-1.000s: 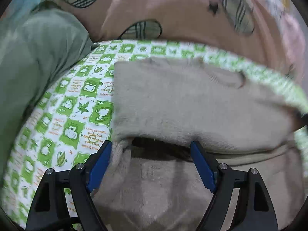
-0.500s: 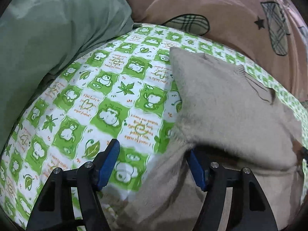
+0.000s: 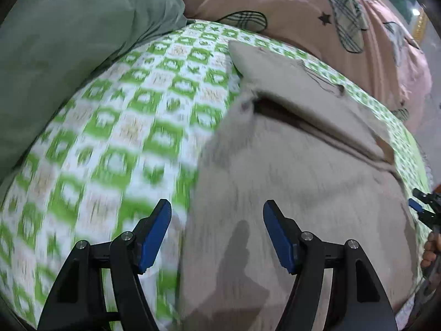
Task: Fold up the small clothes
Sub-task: 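Grasp the brown hem with both grippers and fold it up toward the collar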
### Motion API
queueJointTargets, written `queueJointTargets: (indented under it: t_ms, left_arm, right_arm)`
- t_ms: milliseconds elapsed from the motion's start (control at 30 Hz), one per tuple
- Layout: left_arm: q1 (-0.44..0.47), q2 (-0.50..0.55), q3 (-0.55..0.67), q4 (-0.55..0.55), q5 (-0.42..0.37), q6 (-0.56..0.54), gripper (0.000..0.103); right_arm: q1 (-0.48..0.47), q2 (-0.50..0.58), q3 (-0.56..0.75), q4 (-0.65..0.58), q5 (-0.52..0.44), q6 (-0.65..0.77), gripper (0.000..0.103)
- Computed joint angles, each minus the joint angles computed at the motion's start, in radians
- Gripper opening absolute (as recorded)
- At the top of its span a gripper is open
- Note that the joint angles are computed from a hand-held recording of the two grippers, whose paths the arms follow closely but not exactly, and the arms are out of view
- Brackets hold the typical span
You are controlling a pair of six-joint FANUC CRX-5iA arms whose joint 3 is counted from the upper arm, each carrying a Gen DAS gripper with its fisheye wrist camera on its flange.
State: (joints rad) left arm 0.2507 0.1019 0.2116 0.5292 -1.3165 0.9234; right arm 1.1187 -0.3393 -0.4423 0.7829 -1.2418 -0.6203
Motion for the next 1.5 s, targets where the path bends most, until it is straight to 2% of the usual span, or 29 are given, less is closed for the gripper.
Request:
queueJointTargets:
  t_ms: [133, 300, 400, 500, 600, 667, 767, 833, 867, 900, 933, 1033, 1167, 1333, 1500]
  left_arm:
    - [0.062, -0.078, -0.09, 0.009, -0.072, -0.082, 0.07]
    - [0.16, -0.126, -0.182, 0.08, -0.175, -0.195, 0.07]
    - [0.243, -0.142, -0.235, 0.159, -0.28, -0.266, 0.069]
    - [0.286, -0.138, -0.256, 0.202, -0.369, -0.299, 0.069]
    - [0.324, -0.137, -0.278, 0.22, -0.458, -0.341, 0.067]
    - [0.328, -0.139, -0.287, 0.216, -0.49, -0.359, 0.059]
    - [0.328, -0.148, -0.294, 0.201, -0.507, -0.387, 0.049]
    - [0.322, -0.142, -0.292, 0.2, -0.505, -0.388, 0.038]
    - [0.319, -0.137, -0.289, 0.199, -0.507, -0.383, 0.033]
    - [0.316, -0.13, -0.284, 0.197, -0.506, -0.378, 0.023]
    - [0.312, -0.126, -0.28, 0.193, -0.503, -0.376, 0.015]
    - [0.318, -0.129, -0.29, 0.195, -0.498, -0.398, 0.007]
    - [0.335, -0.15, -0.316, 0.223, -0.484, -0.423, 0.006]
    - [0.368, -0.156, -0.322, 0.304, -0.495, -0.402, 0.005]
    - [0.357, -0.144, -0.285, 0.404, -0.482, -0.355, 0.005]
  right_arm:
    - [0.099, -0.018, -0.023, 0.006, -0.039, -0.057, 0.053]
    - [0.203, -0.065, -0.107, 0.06, 0.096, -0.138, 0.053]
    - [0.261, -0.075, -0.158, 0.114, 0.175, -0.219, 0.053]
    - [0.32, -0.058, -0.178, 0.165, 0.195, -0.266, 0.053]
    - [0.332, -0.057, -0.209, 0.212, 0.26, -0.317, 0.053]
    - [0.338, -0.04, -0.209, 0.218, 0.262, -0.322, 0.053]
    - [0.337, -0.021, -0.206, 0.237, 0.257, -0.334, 0.053]
    - [0.338, -0.002, -0.181, 0.214, 0.241, -0.291, 0.051]
    - [0.343, 0.011, -0.161, 0.193, 0.221, -0.252, 0.041]
    - [0.342, 0.02, -0.146, 0.174, 0.212, -0.22, 0.032]
    - [0.343, 0.022, -0.138, 0.153, 0.21, -0.2, 0.01]
    - [0.354, 0.017, -0.141, 0.157, 0.185, -0.211, 0.009]
    - [0.365, -0.008, -0.175, 0.29, 0.156, -0.303, 0.009]
    - [0.35, -0.028, -0.167, 0.386, 0.123, -0.316, 0.009]
    - [0.298, -0.045, -0.16, 0.482, 0.122, -0.317, 0.009]
